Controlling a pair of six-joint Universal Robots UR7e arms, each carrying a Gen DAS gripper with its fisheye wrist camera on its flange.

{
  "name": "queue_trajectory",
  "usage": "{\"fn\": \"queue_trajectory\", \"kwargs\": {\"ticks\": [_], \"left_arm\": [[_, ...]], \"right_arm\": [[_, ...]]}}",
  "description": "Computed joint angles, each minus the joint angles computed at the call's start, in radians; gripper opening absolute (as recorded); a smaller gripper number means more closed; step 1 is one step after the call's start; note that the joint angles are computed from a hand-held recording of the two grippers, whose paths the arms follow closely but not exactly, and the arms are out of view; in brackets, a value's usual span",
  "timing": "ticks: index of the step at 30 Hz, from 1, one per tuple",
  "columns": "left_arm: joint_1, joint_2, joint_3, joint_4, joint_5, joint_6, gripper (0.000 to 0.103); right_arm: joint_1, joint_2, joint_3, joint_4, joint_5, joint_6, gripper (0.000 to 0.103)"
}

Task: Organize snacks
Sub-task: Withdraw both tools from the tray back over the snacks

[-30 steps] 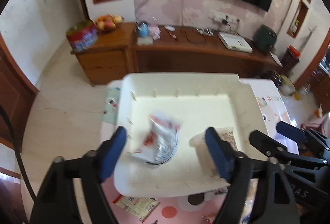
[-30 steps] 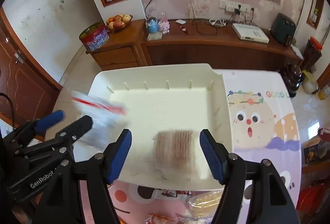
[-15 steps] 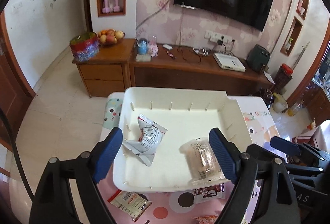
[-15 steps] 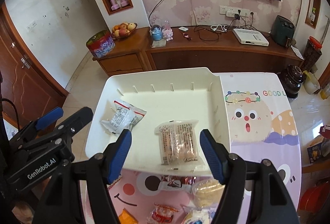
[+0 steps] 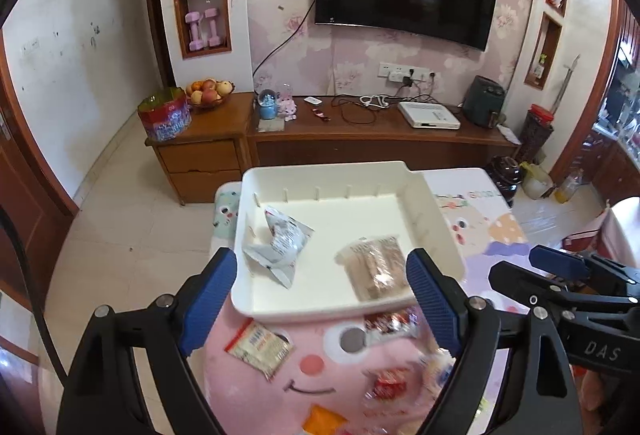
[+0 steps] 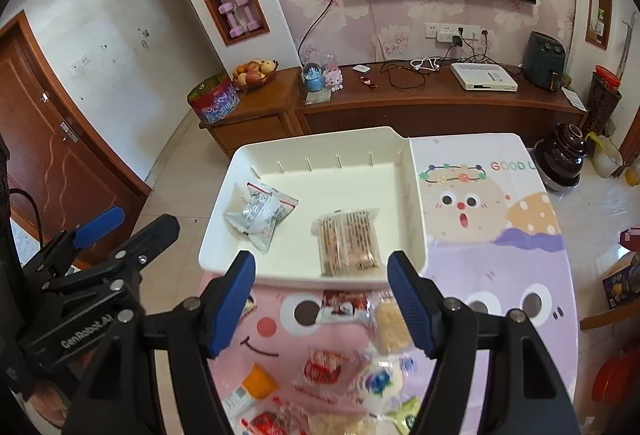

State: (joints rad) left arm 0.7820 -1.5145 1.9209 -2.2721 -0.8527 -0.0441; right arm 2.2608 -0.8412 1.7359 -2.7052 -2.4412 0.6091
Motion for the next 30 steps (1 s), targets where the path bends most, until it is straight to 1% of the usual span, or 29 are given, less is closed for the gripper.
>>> {"fn": "queue_trajectory", "kwargs": {"ticks": [4, 7, 9, 11, 14, 18, 23, 27, 30], "left_arm": [[-0.041, -0.069, 0.02, 0.098, 0.004, -0.077, 0.086], [-0.083, -0.125, 0.047, 0.154, 0.031, -0.13, 0.087], [-0.108, -0.162, 0.062, 0.19, 0.037, -0.157, 0.088], [-0.128, -0.202, 0.076, 0.222, 0.018, -0.175, 0.089], [-0.165, -0.259, 0.105, 0.282, 0.025, -0.223, 0.089], [-0.2, -0.324, 0.14, 0.364, 0.028, -0.276, 0.089], [-0.211, -0.384, 0.195, 0.449, 0.014, -0.313, 0.089], [-0.192, -0.42, 0.252, 0.488, -0.004, -0.315, 0.089], [-0.162, -0.44, 0.3, 0.511, -0.035, -0.307, 0.089]], "right_arm": [[0.037, -0.04, 0.045, 0.007, -0.017, 0.032, 0.069], [0.068, -0.071, 0.074, 0.02, -0.033, 0.056, 0.069], [0.091, -0.088, 0.09, 0.04, -0.043, 0.075, 0.069], [0.114, -0.1, 0.103, 0.07, -0.055, 0.095, 0.069], [0.138, -0.111, 0.12, 0.104, -0.058, 0.117, 0.069], [0.162, -0.119, 0.16, 0.115, -0.045, 0.144, 0.069], [0.167, -0.121, 0.216, 0.107, -0.005, 0.17, 0.069], [0.153, -0.11, 0.265, 0.077, 0.038, 0.177, 0.069], [0.142, -0.089, 0.29, 0.057, 0.058, 0.178, 0.069]]}}
